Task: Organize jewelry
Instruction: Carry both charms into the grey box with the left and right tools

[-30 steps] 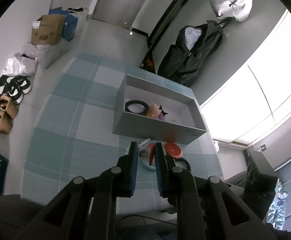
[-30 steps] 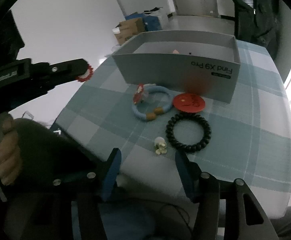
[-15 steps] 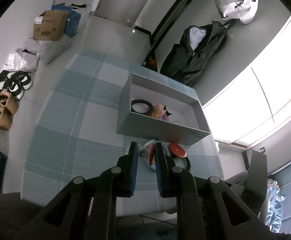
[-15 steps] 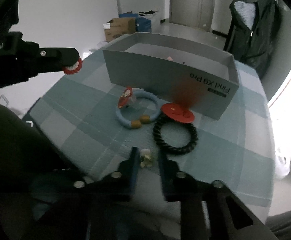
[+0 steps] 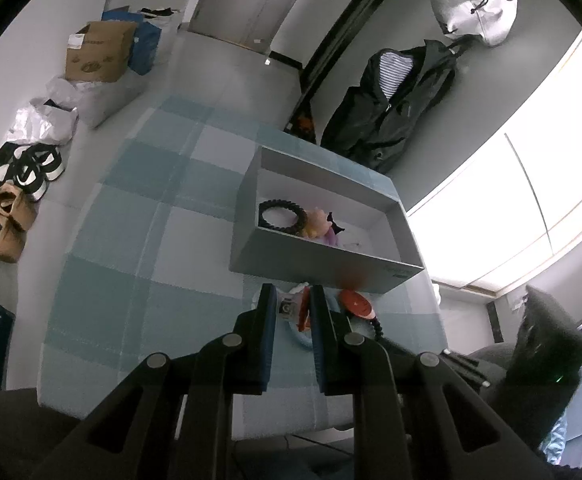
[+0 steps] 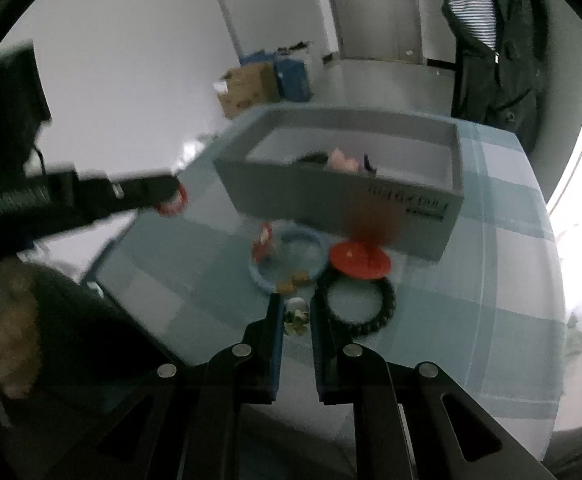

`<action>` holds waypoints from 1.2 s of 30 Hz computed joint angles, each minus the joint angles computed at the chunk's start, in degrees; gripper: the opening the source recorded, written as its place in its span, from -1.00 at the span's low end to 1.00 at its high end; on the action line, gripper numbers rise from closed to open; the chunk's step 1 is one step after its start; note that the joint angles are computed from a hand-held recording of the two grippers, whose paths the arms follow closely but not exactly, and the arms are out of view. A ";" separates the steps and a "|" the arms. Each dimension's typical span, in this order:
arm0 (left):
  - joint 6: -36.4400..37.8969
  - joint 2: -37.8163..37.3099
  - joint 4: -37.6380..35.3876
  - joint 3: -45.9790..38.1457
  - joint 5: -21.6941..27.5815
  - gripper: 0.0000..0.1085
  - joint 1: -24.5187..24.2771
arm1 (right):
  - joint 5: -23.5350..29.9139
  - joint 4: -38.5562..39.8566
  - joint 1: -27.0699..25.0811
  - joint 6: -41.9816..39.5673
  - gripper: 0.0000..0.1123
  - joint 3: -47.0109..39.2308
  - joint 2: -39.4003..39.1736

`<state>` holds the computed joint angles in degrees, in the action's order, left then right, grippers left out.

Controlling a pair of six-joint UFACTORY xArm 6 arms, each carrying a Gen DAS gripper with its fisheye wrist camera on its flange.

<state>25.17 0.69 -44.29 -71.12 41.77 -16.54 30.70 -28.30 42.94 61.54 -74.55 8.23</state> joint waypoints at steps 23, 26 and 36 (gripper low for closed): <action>-5.47 9.39 11.21 -14.14 1.79 -0.78 -2.93 | -11.52 10.18 -8.02 -4.45 -0.79 -1.13 -0.60; -5.62 11.13 10.93 -16.43 3.27 -0.78 -2.90 | -11.15 12.18 -8.30 -7.11 -0.79 -2.71 0.51; -4.88 19.59 11.27 -28.12 7.64 -0.78 -3.93 | -9.98 21.36 -11.35 -19.51 -0.79 -10.15 5.94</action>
